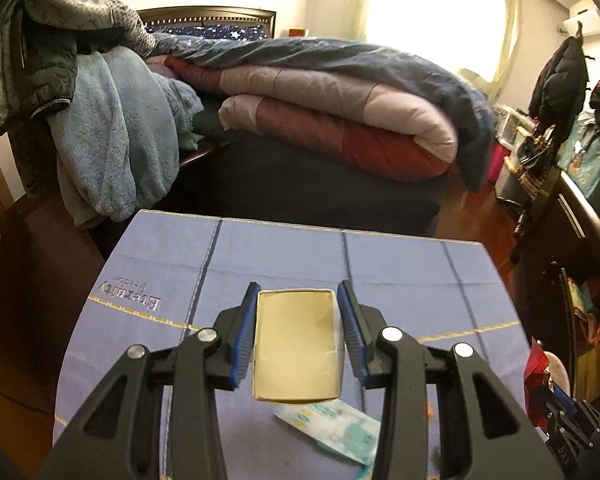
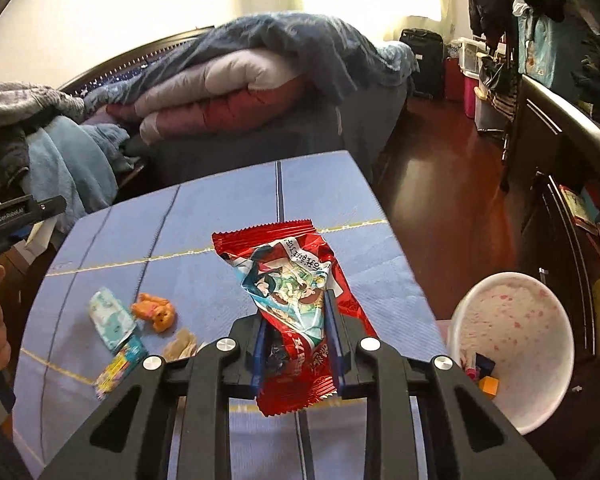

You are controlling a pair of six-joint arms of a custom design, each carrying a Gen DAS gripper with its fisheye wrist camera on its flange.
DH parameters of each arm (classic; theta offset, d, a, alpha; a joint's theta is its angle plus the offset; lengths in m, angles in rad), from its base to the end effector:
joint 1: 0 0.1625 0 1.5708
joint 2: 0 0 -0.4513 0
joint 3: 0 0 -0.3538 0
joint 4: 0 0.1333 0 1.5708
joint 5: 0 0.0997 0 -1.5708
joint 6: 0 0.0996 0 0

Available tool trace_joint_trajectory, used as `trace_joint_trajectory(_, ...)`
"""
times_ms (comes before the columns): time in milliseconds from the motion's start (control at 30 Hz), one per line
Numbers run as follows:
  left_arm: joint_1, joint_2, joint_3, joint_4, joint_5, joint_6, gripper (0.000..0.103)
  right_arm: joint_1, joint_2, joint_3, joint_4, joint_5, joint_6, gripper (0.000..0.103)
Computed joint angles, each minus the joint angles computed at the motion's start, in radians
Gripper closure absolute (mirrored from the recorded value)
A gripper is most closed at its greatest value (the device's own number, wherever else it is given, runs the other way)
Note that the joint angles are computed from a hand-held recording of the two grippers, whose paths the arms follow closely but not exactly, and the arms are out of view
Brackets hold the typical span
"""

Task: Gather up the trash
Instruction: 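Carry card and red snack bag over the wastebasket and open both tools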

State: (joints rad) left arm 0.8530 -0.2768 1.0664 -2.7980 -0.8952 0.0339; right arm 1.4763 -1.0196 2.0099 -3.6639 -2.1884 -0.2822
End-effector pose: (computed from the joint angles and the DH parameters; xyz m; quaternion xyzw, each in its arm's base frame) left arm -0.3831 -0.7361 0.0065 0.2711 0.8831 -0.3014 0.2361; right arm 0.0236 -0.5525 0.3035 -0.0825 -0.8229 0.4418 0.3477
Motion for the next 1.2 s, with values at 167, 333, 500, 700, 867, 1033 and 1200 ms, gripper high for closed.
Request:
trace_joint_trajectory(167,-0.034,-0.051,0.108,-0.053,-0.050,-0.002,0.063,0.007,-0.055,0.080,-0.054,0.005,0.000,0.078)
trace_joint_trajectory(333,-0.075,-0.078,0.193,-0.094,-0.100,0.006,0.063,0.009,-0.107,0.150,-0.119,-0.010,-0.011,0.077)
trace_joint_trajectory(500,-0.123,-0.072,0.235,-0.112,-0.160,0.021,0.063,-0.016,-0.162,0.214,-0.167,-0.008,-0.001,0.077)
trace_joint_trajectory(700,-0.183,-0.036,0.249,-0.113,-0.251,0.039,0.063,-0.072,-0.233,0.282,-0.204,0.004,0.011,0.077)
trace_joint_trajectory(867,-0.212,-0.001,0.235,-0.093,-0.359,0.058,0.063,-0.124,-0.287,0.329,-0.245,0.012,0.015,0.077)
trace_joint_trajectory(1033,-0.239,0.056,0.189,-0.048,-0.439,0.082,0.063,-0.193,-0.335,0.368,-0.268,0.036,0.039,0.077)
trace_joint_trajectory(1200,-0.265,0.130,0.114,0.001,-0.471,0.113,0.063,-0.274,-0.380,0.394,-0.262,0.071,0.065,0.077)
